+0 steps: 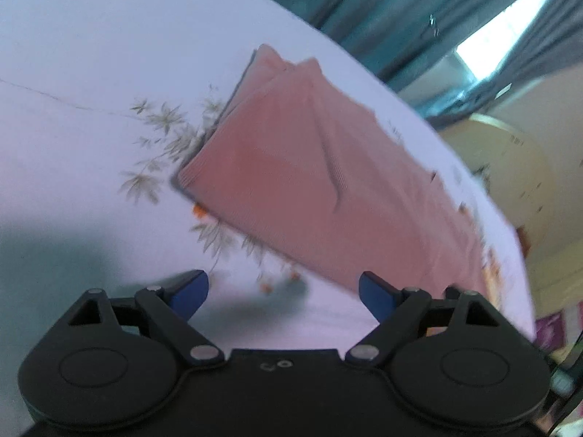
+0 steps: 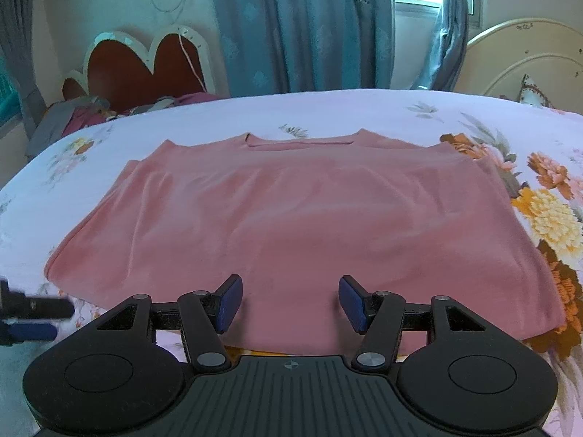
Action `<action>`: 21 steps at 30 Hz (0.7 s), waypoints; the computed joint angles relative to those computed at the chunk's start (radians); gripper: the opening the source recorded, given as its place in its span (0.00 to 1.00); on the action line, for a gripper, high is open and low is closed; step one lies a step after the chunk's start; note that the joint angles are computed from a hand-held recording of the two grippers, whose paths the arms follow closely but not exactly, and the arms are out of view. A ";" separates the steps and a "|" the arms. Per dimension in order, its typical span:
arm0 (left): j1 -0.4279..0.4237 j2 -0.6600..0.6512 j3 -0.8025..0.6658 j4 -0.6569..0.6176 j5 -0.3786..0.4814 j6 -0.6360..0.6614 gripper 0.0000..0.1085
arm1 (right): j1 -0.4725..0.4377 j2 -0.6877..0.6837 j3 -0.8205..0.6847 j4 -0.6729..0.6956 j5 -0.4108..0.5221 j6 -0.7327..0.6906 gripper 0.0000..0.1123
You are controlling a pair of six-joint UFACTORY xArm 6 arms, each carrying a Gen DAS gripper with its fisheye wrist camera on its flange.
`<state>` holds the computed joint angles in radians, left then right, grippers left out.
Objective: Fold small clothes
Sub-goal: 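Roll the left tool and grasp the sweater side edge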
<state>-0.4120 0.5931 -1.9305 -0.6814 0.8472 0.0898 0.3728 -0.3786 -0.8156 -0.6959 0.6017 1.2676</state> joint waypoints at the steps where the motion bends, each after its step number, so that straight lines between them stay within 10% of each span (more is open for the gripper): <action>1: 0.003 0.024 -0.021 -0.041 -0.006 0.001 0.82 | 0.000 0.013 -0.009 -0.014 0.000 0.012 0.52; 10: -0.010 0.258 -0.300 -0.201 -0.096 -0.077 0.78 | -0.061 0.201 -0.169 -0.094 -0.021 0.041 0.52; 13: -0.010 0.344 -0.416 -0.204 -0.099 -0.112 0.63 | -0.070 0.261 -0.220 -0.101 0.011 0.021 0.52; 17: -0.003 0.431 -0.533 -0.150 -0.075 -0.205 0.15 | -0.059 0.301 -0.227 -0.114 0.031 -0.020 0.52; 21: -0.004 0.384 -0.455 -0.169 -0.114 -0.181 0.14 | -0.060 0.285 -0.222 -0.132 0.040 -0.017 0.51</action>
